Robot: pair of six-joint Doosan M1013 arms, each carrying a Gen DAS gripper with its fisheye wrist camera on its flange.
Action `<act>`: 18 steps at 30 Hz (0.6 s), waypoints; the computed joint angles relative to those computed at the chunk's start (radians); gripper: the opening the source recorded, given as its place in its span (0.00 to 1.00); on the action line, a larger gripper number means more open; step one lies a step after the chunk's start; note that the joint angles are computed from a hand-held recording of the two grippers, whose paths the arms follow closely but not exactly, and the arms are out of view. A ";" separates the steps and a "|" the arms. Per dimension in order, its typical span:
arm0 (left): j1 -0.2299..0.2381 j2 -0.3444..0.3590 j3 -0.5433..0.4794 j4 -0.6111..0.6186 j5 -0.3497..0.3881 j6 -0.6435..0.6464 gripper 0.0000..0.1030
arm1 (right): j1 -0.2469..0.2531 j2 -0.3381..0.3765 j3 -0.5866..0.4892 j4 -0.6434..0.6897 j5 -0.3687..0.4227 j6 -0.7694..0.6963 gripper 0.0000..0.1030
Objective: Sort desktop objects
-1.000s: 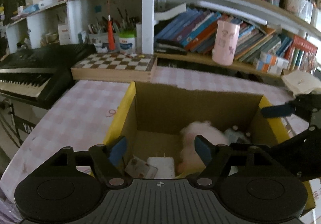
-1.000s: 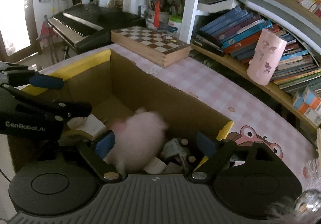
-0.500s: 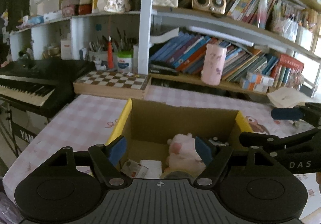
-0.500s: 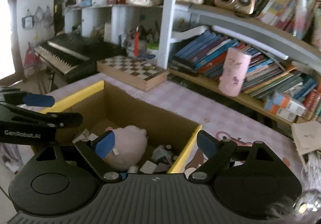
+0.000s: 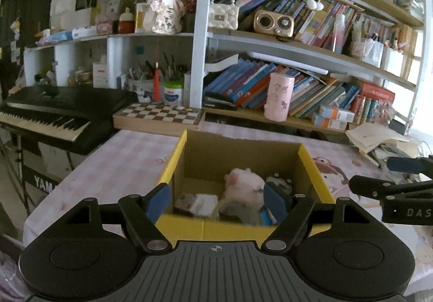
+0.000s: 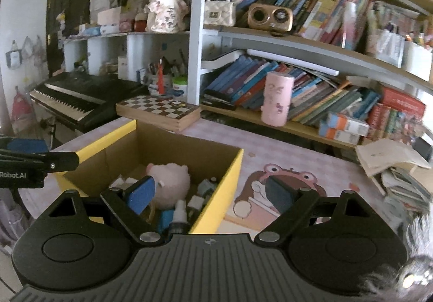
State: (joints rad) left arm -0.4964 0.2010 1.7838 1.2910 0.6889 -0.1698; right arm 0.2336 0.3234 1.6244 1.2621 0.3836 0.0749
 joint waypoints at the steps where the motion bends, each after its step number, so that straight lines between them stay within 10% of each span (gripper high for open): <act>1: -0.006 -0.006 0.008 0.000 0.002 -0.003 0.76 | -0.001 -0.011 0.016 0.010 -0.005 -0.007 0.85; 18: -0.121 -0.076 0.114 -0.032 0.043 -0.047 0.82 | -0.021 -0.170 0.253 0.096 -0.088 -0.063 0.85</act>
